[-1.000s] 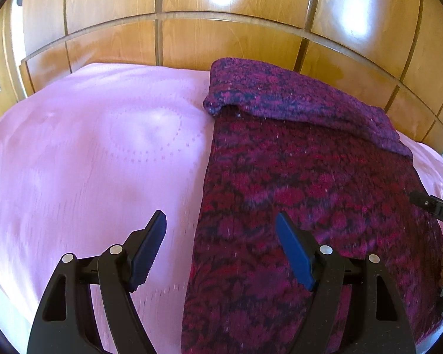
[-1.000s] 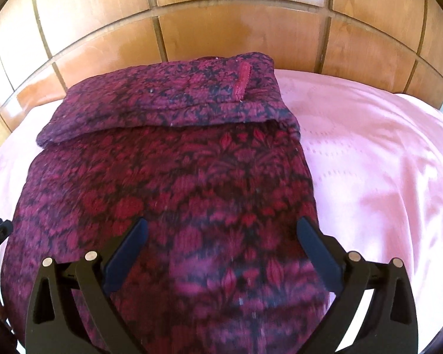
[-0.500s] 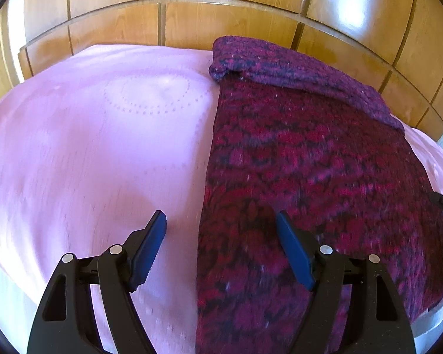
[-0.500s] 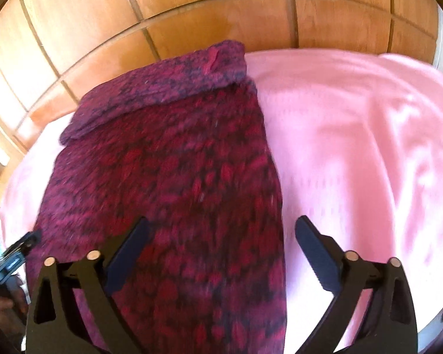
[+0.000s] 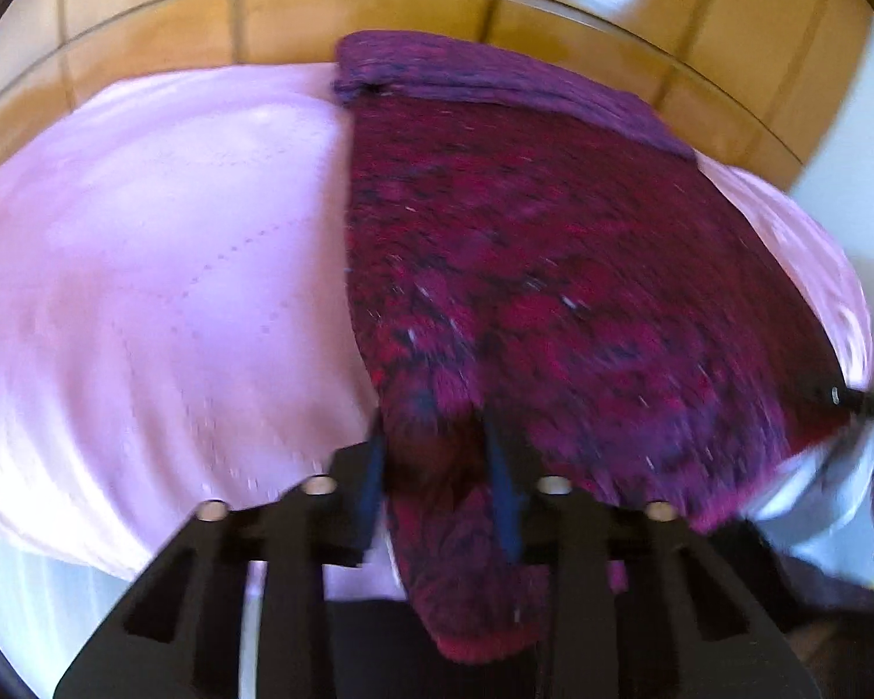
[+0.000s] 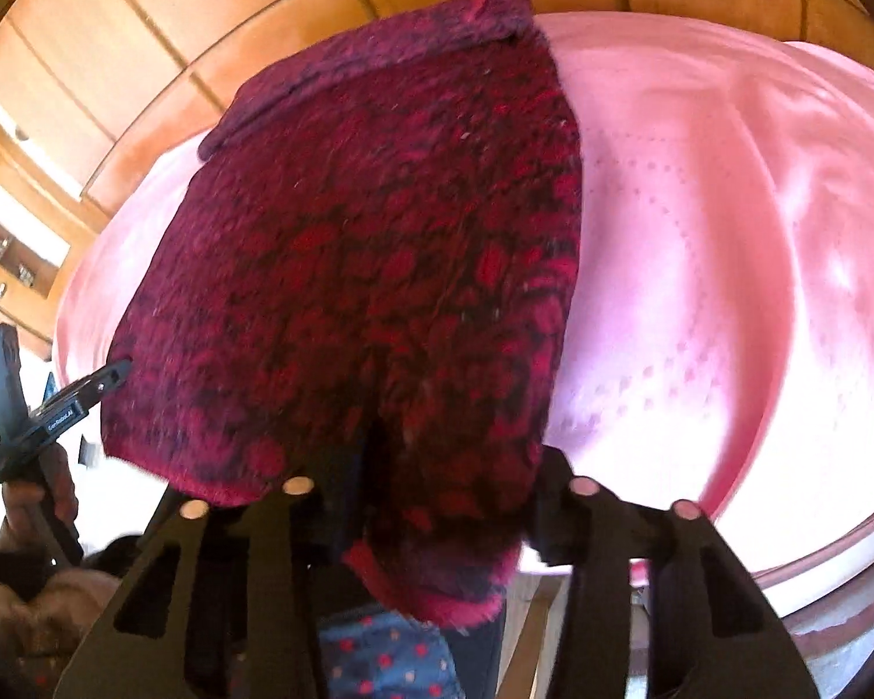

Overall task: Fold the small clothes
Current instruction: 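Grasp the hem with both tools and fold it up toward the collar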

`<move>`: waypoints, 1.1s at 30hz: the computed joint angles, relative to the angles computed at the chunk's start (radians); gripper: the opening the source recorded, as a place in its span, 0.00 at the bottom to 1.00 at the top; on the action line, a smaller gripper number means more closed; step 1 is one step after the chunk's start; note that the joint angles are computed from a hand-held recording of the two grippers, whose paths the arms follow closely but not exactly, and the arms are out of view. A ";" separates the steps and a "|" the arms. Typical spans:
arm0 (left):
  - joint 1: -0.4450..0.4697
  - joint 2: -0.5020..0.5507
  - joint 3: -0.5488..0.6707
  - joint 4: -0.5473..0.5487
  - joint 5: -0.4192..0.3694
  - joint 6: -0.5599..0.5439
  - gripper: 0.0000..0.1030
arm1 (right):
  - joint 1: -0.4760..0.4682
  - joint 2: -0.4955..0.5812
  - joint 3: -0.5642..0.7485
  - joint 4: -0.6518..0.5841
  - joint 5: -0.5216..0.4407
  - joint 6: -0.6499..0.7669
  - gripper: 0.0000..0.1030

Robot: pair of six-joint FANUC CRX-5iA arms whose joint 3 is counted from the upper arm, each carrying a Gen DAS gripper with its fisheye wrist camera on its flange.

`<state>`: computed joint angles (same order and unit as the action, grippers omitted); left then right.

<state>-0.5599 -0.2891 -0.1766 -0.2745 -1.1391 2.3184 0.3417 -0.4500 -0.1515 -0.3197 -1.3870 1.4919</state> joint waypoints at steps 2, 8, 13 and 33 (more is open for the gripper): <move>0.017 -0.029 -0.015 0.035 0.023 -0.056 0.15 | -0.034 0.013 0.032 -0.052 -0.022 0.036 0.28; 0.228 -0.154 -0.152 0.333 0.225 -0.220 0.12 | -0.211 0.072 0.163 -0.321 -0.053 0.136 0.25; 0.352 -0.157 -0.228 0.562 0.379 -0.344 0.10 | -0.267 0.145 0.224 -0.425 0.020 0.133 0.23; 0.521 0.196 -0.044 0.698 0.461 -0.315 0.29 | -0.139 0.514 0.478 -0.203 0.143 -0.099 0.33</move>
